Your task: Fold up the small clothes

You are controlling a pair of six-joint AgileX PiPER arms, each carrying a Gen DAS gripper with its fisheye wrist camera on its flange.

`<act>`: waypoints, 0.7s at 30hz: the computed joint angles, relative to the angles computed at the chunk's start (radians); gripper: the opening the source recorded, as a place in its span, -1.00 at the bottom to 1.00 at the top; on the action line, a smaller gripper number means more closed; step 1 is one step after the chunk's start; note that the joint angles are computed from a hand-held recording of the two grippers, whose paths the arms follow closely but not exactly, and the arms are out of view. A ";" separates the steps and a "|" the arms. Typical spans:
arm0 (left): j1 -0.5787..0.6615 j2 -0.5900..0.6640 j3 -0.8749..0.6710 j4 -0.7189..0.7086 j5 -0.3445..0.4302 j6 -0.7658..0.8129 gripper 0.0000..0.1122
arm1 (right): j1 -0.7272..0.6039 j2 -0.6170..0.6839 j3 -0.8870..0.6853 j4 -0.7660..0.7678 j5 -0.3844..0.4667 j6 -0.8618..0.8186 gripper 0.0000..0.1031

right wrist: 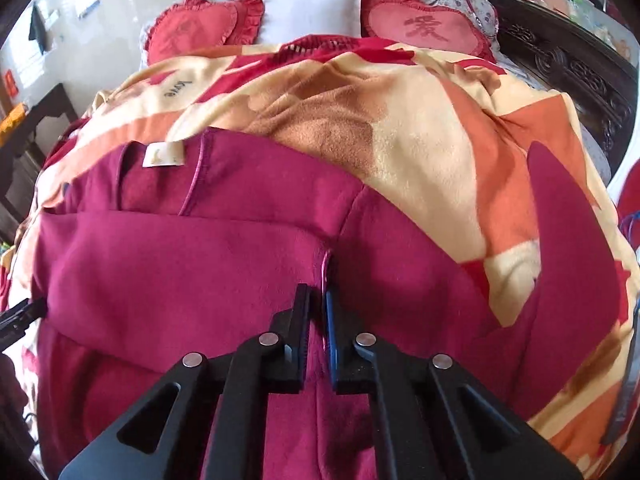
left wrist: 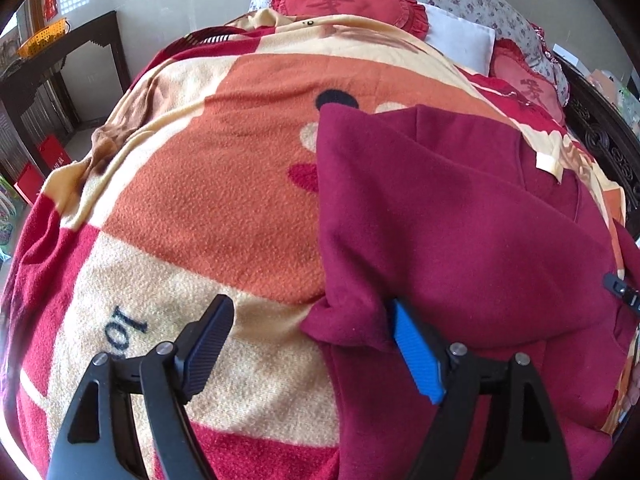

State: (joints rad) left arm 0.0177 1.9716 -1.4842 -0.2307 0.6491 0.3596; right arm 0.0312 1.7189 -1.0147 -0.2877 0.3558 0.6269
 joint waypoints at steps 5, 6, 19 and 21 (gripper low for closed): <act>-0.011 -0.019 0.003 0.025 0.007 -0.018 0.48 | 0.038 -0.102 0.056 -0.073 0.006 0.085 -0.88; -0.013 -0.029 0.006 0.021 0.007 -0.015 0.48 | 0.051 -0.121 0.068 -0.055 0.004 0.063 -0.88; -0.056 -0.114 0.064 -0.073 0.002 0.053 0.48 | 0.133 0.009 0.021 -0.103 0.058 0.165 -0.87; -0.070 -0.093 0.063 -0.087 0.006 0.062 0.53 | 0.130 -0.014 0.030 -0.065 0.058 0.126 -0.85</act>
